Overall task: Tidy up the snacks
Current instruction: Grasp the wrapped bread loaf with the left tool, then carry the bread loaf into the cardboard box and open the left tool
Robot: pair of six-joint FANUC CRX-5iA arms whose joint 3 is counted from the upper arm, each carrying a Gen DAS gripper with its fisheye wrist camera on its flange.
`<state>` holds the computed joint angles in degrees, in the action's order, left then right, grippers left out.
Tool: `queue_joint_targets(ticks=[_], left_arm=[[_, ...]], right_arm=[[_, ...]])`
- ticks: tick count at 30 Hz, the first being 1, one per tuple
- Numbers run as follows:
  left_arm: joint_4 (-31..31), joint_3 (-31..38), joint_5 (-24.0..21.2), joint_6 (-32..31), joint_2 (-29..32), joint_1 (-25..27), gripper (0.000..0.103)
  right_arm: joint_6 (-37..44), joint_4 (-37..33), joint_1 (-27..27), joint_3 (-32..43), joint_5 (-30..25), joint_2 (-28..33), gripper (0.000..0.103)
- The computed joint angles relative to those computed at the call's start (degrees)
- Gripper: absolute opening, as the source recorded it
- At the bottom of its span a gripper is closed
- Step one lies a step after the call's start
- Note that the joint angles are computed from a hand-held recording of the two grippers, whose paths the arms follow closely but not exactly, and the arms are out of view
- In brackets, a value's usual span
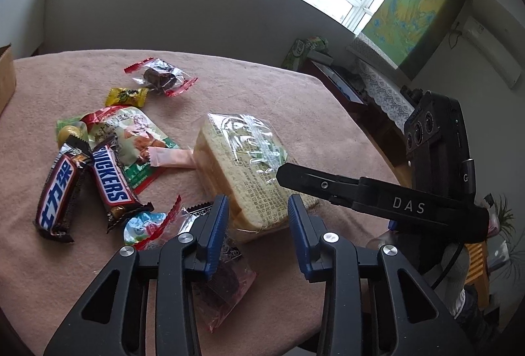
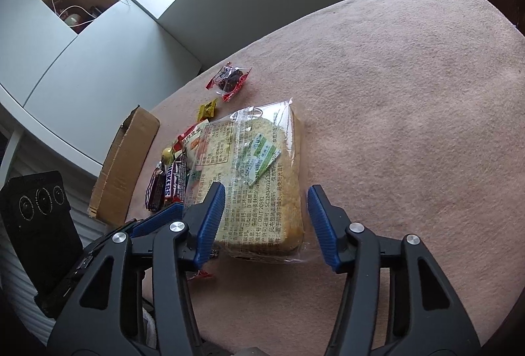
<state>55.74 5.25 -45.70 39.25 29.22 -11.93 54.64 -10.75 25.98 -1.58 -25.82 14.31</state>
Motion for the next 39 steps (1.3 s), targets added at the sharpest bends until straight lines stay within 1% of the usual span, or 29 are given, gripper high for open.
queue_joint_targets(ticks=[3, 5, 6, 7, 8, 10, 14, 16, 20, 26, 29, 33, 36, 39], left_arm=[[-2.5, 1.4, 0.1, 2.9, 0.7, 0.1, 0.035], [-3.3, 2.3, -0.2, 3.4, 1.3, 0.1, 0.035], [-3.4, 2.5, -0.3, 3.4, 1.5, 0.1, 0.035], [-3.5, 2.7, -0.5, 3.4, 1.7, 0.1, 0.035], [-3.4, 2.9, -0.9, 3.3, 1.8, 0.0, 0.033], [-3.5, 3.0, -0.5, 3.6, 1.9, -0.2, 0.033], [-2.3, 1.9, 0.6, 2.4, 1.0, -0.3, 0.033], [-1.3, 1.1, 1.4, 1.3, 0.4, -0.3, 0.033], [2.1, -1.6, 3.7, -2.5, -1.7, -0.2, 0.033], [8.0, -6.1, 6.3, -8.0, -5.1, 1.2, 0.033], [11.6, -9.1, 8.8, -11.5, -7.4, 1.9, 0.033], [17.8, -13.1, 12.3, -17.4, -10.2, 3.1, 0.033], [21.9, -15.3, 14.1, -20.8, -11.6, 4.3, 0.033], [25.3, -16.8, 15.2, -22.1, -12.4, 6.0, 0.033]], right_arm=[[1.4, -1.1, -0.4, 0.5, -1.2, 0.1, 0.050], [3.0, -2.4, -0.6, 1.0, -1.9, 0.1, 0.049], [4.0, -3.4, -0.8, 1.3, -2.2, 0.1, 0.045], [3.6, -2.7, -0.5, 1.3, -2.3, 0.1, 0.045], [2.3, -0.8, 0.0, 1.1, -2.3, 0.0, 0.044], [-0.1, 2.8, 0.9, 0.5, -2.1, -0.2, 0.043], [-0.2, 2.9, 1.3, 0.3, -1.9, -0.9, 0.043], [-1.6, 4.6, 2.0, -0.2, -1.1, -1.3, 0.043], [-4.6, 9.4, 3.8, -0.2, -0.2, -1.6, 0.043], [-4.7, 11.8, 6.4, 3.3, -0.7, -0.2, 0.043], [-4.2, 13.1, 8.1, 6.2, -1.0, 1.4, 0.043], [-0.9, 12.0, 9.9, 12.5, -3.1, 4.8, 0.043], [1.0, 12.1, 11.7, 18.3, -5.3, 8.5, 0.043], [3.0, 11.5, 13.1, 24.3, -7.6, 12.4, 0.043]])
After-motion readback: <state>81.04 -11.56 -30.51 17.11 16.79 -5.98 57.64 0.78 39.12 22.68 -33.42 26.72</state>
